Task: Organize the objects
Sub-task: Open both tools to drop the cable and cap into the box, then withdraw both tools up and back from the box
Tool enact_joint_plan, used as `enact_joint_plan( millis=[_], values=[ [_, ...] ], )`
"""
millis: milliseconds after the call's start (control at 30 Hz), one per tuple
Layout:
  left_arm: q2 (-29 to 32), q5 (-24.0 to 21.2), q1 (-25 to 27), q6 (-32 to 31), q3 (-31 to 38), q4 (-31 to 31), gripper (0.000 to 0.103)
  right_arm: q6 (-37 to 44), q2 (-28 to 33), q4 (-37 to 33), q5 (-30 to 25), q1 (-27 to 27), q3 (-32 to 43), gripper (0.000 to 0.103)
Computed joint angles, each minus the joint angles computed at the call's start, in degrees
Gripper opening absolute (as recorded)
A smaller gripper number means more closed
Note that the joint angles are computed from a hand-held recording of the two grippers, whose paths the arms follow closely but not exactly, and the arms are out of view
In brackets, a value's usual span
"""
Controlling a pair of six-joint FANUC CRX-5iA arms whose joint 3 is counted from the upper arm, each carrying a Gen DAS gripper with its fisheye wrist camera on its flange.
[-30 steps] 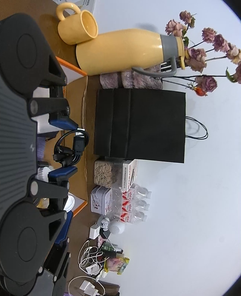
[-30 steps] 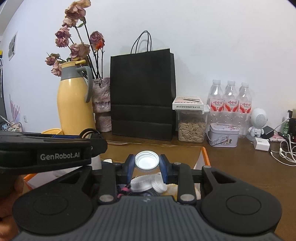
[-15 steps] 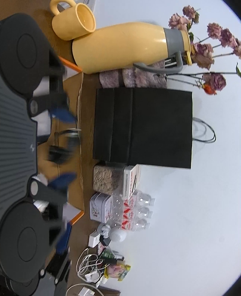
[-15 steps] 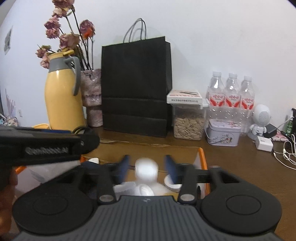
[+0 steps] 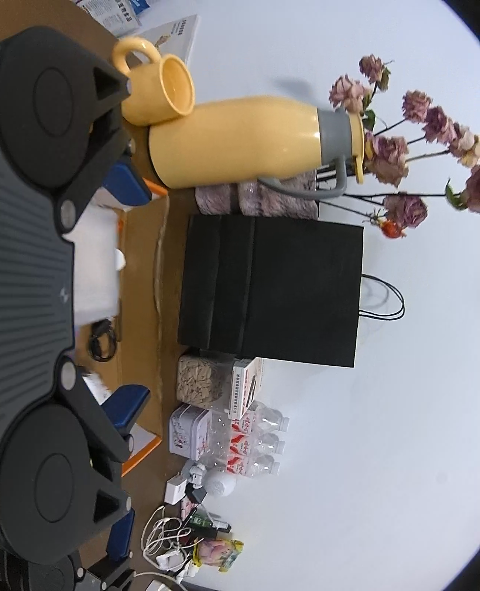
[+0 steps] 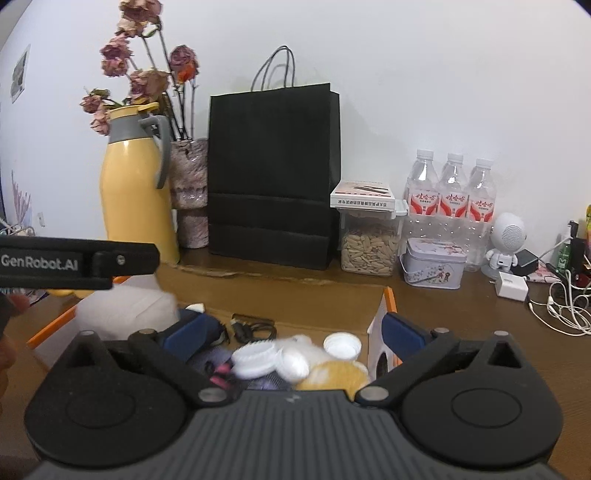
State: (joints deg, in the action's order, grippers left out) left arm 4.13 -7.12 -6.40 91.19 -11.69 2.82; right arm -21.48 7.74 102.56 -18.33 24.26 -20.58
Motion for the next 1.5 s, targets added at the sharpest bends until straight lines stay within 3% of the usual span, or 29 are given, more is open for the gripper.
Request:
enact_joint_plan(
  millis=[167, 433, 667, 933, 1500],
  values=[
    [-6.70, -0.99, 1.18, -5.18, -7.32, 3.37, 0.103, 3.74, -4.57, -5.70, -3.56, 4.51, -4.67, 0.103],
    [-16.10, -7.87, 3.16, -3.73, -15.01, -0.46, 0.103, 9.40, -10.61, -18.19, -11.11, 13.99, -9.94, 0.103],
    [-20.97, -9.93, 5.30, -8.84, -20.76, 4.41, 0.103, 10.70, -12.72, -22.83, -15.67, 19.52, -11.59, 0.103],
    [-22.74, -10.09, 5.90, -11.58, -22.63, 7.26, 0.103, 10.39, -13.14, -23.40, -17.25, 21.07, -11.99, 0.103],
    [-22.56, -10.08, 5.58, -11.03, -22.47, 6.70, 0.103, 10.37, -13.21, -23.38, -17.12, 20.98, -12.08, 0.103]
  ],
)
